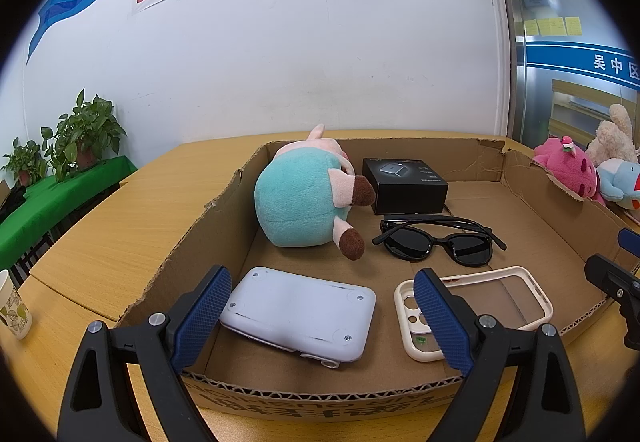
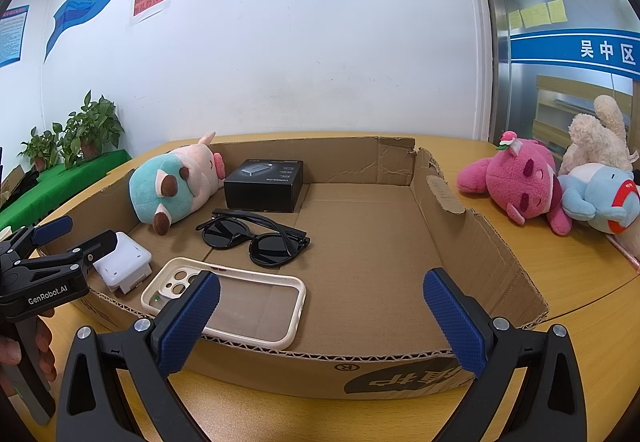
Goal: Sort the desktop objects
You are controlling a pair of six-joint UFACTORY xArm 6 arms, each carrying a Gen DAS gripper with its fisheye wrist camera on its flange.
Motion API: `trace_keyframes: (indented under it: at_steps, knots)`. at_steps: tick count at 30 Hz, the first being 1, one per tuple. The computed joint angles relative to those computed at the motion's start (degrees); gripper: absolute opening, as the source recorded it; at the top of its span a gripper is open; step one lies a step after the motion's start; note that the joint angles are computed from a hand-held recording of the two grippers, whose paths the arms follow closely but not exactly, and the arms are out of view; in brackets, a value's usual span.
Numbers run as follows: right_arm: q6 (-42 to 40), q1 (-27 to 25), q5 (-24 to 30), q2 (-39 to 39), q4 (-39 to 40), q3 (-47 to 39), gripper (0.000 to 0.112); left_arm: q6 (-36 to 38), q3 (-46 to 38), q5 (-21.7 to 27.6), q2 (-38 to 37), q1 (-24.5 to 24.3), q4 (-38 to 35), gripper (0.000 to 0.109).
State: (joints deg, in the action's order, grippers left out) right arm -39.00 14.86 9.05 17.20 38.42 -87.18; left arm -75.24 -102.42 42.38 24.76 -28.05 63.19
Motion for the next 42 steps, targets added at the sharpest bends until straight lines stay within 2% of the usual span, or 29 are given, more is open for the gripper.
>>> trace_keyframes:
  at_steps: [4, 5, 7, 9, 11, 12, 14, 15, 16, 17, 19, 21, 24, 27, 30, 34, 42]
  knots:
    - [1.0, 0.1, -0.5, -0.3, -1.0, 0.6, 0.103, 4.0, 0.5, 1.0, -1.8, -0.4, -4.9, 0.093]
    - [1.0, -0.4, 1.4, -0.7, -1.3, 0.5, 0.103, 3.0, 2.0, 0.5, -3.4, -0.4, -4.1, 0.093]
    - [-3.8, -1.8, 6.7, -3.2, 3.0, 1.0, 0.103, 1.3, 5.6, -0.2, -7.3, -0.4, -2.0, 0.093]
    - [-9.0, -3.0, 3.5, -5.9, 5.5, 3.6, 0.103, 2.5, 8.7, -0.7, -10.8, 0.4, -3.5, 0.093]
    - [-11.9, -5.5, 1.4, -8.5, 7.7, 5.5, 0.103, 4.7, 13.4, -3.0, -14.9, 3.0, -8.2, 0.093]
    - [-10.6, -8.1, 2.4, -9.3, 6.3, 5.5, 0.103, 5.7, 15.7, -3.9, -16.7, 4.4, -10.9, 0.093]
    - [-4.4, -13.4, 6.5, -8.1, -0.5, 3.0, 0.103, 9.5, 19.1, -2.6, -19.1, 6.8, -15.3, 0.093]
    - [-0.5, -16.2, 9.9, -6.1, -4.3, 0.3, 0.103, 10.8, 20.1, -1.9, -19.4, 7.5, -15.9, 0.093]
    - [3.8, -19.2, 15.4, -3.2, -8.5, -3.9, 0.103, 12.0, 22.4, -3.7, -20.4, 9.0, -16.6, 0.102]
    - [9.4, -21.4, 20.5, 0.0, -13.7, -8.6, 0.103, 11.7, 23.9, -4.9, -21.2, 9.9, -16.8, 0.103]
    - [16.1, -24.0, 27.3, 4.9, -20.3, -14.8, 0.103, 13.4, 23.6, -1.6, -20.6, 10.6, -19.1, 0.103]
    - [19.2, -25.5, 30.9, 8.1, -23.3, -18.6, 0.103, 13.9, 23.3, 1.7, -19.9, 11.1, -21.1, 0.103]
    - [24.1, -26.6, 33.6, 11.2, -26.8, -21.4, 0.103, 15.9, 26.4, -1.3, -20.8, 12.9, -25.5, 0.103]
    - [25.7, -27.1, 36.6, 13.9, -27.7, -24.3, 0.103, 16.4, 25.3, 1.9, -18.7, 13.6, -28.1, 0.103]
    - [27.7, -26.4, 39.0, 15.5, -30.6, -26.1, 0.103, 19.2, 25.3, 2.3, -17.7, 15.0, -32.4, 0.103]
    - [29.1, -26.6, 35.0, 16.0, -31.9, -24.9, 0.103, 18.7, 25.6, 2.0, -17.7, 16.4, -31.8, 0.103]
    - [30.8, -27.0, 38.7, 21.4, -32.9, -34.2, 0.103, 21.2, 25.1, 0.2, -16.8, 17.5, -32.7, 0.103]
